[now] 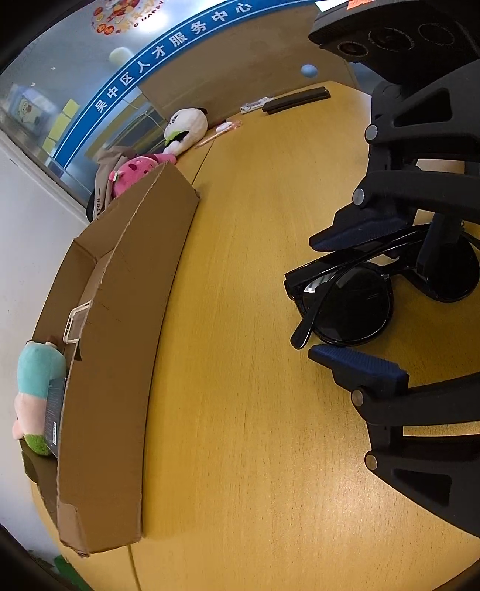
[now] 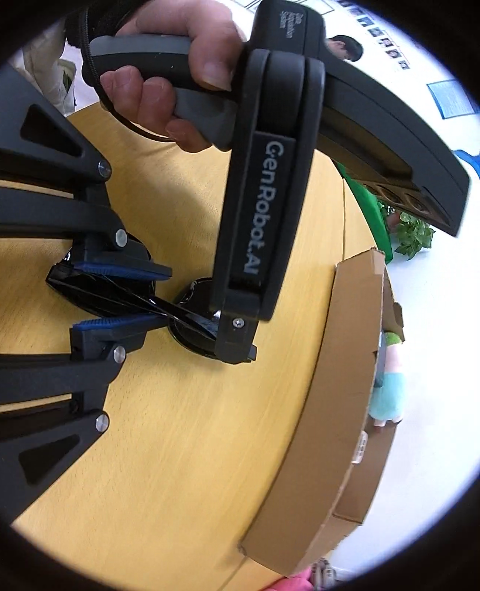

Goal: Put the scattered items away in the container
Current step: 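Close the right gripper on the sunglasses while the left gripper grasps them too, then lift and carry the sunglasses with both grippers over the box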

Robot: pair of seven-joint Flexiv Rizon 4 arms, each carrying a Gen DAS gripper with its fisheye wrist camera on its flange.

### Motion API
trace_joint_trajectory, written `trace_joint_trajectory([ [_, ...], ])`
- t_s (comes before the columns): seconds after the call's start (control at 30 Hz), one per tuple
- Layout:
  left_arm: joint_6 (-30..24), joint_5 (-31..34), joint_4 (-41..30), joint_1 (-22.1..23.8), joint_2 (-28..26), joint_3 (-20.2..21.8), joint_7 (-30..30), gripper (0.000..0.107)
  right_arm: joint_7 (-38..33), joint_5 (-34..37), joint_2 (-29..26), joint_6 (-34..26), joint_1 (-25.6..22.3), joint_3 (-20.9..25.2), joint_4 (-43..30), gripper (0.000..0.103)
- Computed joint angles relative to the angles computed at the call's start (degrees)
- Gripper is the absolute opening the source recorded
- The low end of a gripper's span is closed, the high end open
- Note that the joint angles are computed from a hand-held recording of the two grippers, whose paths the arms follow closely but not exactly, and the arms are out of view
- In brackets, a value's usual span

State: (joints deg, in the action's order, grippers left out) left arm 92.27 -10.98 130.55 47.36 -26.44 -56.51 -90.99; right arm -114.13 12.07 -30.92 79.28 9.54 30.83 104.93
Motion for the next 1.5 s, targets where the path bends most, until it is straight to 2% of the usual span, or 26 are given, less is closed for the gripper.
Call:
trace_joint_trajectory([
  [0.13, -0.39, -0.31, -0.43, -1.21, 0.76, 1.17, 0.24, 0.056, -2.23, 3.87, -0.94, -2.54, -4.05, 4.0, -1.6, 0.016],
  [0.33, -0.23, -0.12, -1.01, 2.46, -0.81, -3.14, -0.38, 0.056, -6.74, 12.02, -1.43, -6.97, -7.67, 6.79, -5.24, 0.012],
  [0.53, -1.98, -0.73, -3.47, 2.79, 0.7, -3.87, 0.25, 0.056, -9.29, 16.76, -0.39, -8.81, -5.87, 4.22, -8.46, 0.011],
  [0.77, -4.85, -4.4, -9.43, 1.12, 3.27, -3.09, 5.86, 0.056, -11.32, 20.13, 1.14, -10.11, -3.09, 0.16, -13.48, 0.011],
  [0.97, -9.52, -6.28, -19.09, -5.08, 3.43, 2.66, 11.47, 0.056, -12.39, 19.47, 0.72, -8.87, -1.06, -2.73, -19.19, 0.011],
  [1.1, -12.76, -6.78, -26.61, -10.78, 1.86, 8.23, 13.78, 0.056, -11.65, 17.57, -1.01, -9.39, -0.15, -4.26, -24.55, 0.011],
  [1.17, -14.9, -5.84, -31.41, -14.88, 0.8, 12.76, 14.09, 0.056, -10.9, 16.55, -2.45, -9.97, 0.25, -4.92, -27.84, 0.01],
  [1.27, -19.13, -4.05, -40.64, -21.09, -2.54, 19.36, 14.61, 0.056, -9.18, 14.85, -4.81, -11.5, 0.88, -5.96, -33.02, 0.01],
  [1.4, -24.88, -5.86, -51.21, -25.23, -7.93, 22.6, 17.3, 0.056, -5.99, 11.99, -9.03, -14.37, 1.97, -7.94, -41.52, 0.009],
  [1.5, -29.64, -5.65, -61.16, -29.75, -12.77, 26.87, 18.19, 0.056, -3.48, 10.02, -12.98, -17.92, 2.67, -9.24, -49.27, 0.008],
])
